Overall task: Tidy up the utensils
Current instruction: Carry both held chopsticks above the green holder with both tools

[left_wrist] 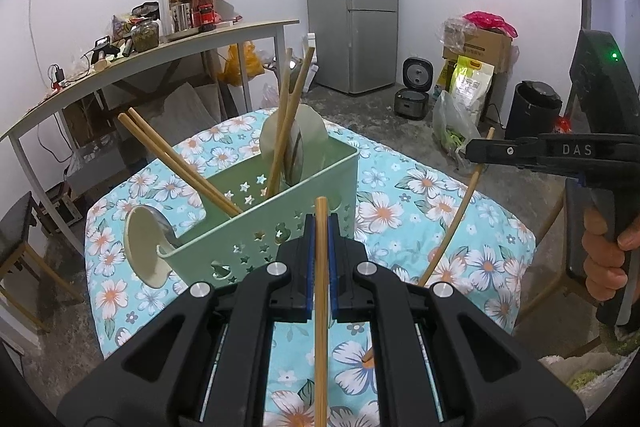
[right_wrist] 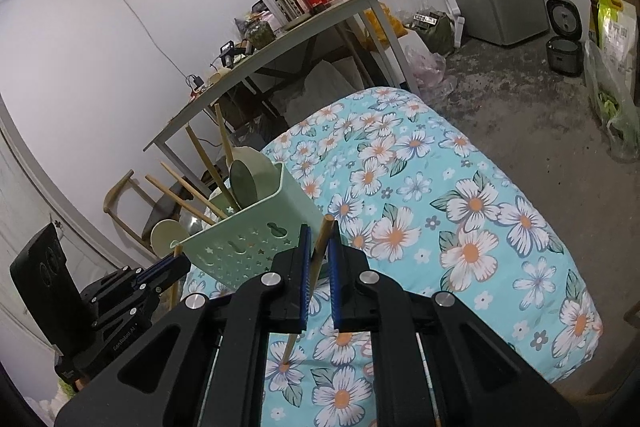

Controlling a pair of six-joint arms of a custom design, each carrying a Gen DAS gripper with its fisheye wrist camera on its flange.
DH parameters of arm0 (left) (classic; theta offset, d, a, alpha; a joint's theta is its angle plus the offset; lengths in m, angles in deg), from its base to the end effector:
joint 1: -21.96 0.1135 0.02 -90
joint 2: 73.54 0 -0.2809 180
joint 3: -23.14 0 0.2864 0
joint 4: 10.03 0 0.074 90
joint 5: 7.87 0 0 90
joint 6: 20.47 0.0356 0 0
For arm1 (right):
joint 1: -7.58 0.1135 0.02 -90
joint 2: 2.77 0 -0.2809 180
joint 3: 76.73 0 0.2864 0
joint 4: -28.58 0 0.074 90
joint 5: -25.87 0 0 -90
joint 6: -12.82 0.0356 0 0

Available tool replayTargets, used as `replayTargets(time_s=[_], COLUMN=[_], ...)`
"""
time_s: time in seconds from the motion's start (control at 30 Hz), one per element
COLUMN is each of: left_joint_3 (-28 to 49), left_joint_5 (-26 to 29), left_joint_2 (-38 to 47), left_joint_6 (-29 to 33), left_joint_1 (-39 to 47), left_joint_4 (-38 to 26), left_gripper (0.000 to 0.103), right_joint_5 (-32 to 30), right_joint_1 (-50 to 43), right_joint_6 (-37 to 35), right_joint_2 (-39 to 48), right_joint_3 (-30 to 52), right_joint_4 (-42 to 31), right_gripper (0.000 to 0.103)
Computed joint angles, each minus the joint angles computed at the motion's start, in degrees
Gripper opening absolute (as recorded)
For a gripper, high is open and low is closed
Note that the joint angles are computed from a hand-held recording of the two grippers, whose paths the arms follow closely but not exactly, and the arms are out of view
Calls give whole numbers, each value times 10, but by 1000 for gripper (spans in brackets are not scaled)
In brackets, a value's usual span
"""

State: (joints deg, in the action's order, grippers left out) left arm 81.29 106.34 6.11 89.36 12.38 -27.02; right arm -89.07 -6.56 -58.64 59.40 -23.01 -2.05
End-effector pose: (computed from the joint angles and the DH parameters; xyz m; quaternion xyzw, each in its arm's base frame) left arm 0.3125 -0.0675 0.2186 0.3117 0.8287 -0.1502 0.4400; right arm 0.2506 -0.0477 0.2528 0.1589 0.8721 0.2109 0.4119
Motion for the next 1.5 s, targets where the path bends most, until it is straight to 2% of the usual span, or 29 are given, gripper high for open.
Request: replayTargets(time_s=[0.57, 1.0, 1.3, 1.5], left_joint_3=[1, 43, 82, 123], left_joint_5=[6, 74, 120, 155], left_joint_2=[-43, -76, -95, -67], left_joint_6=[-13, -73, -168, -282], left_joint_1=[13, 69, 110, 129], left_joint_4=[1, -2, 88, 186], left_gripper=[5, 5, 5, 5], right_joint_5=[8, 2, -12, -20], right_joint_1=[4, -1, -11, -17], right_joint_6=[-14, -22, -25, -21], right_joint_2=[-35, -52, -35, -15], right_joint_3=[1, -1, 6, 13], right_joint_4=[-10, -14, -10, -3], right_gripper=[7, 6, 6, 6])
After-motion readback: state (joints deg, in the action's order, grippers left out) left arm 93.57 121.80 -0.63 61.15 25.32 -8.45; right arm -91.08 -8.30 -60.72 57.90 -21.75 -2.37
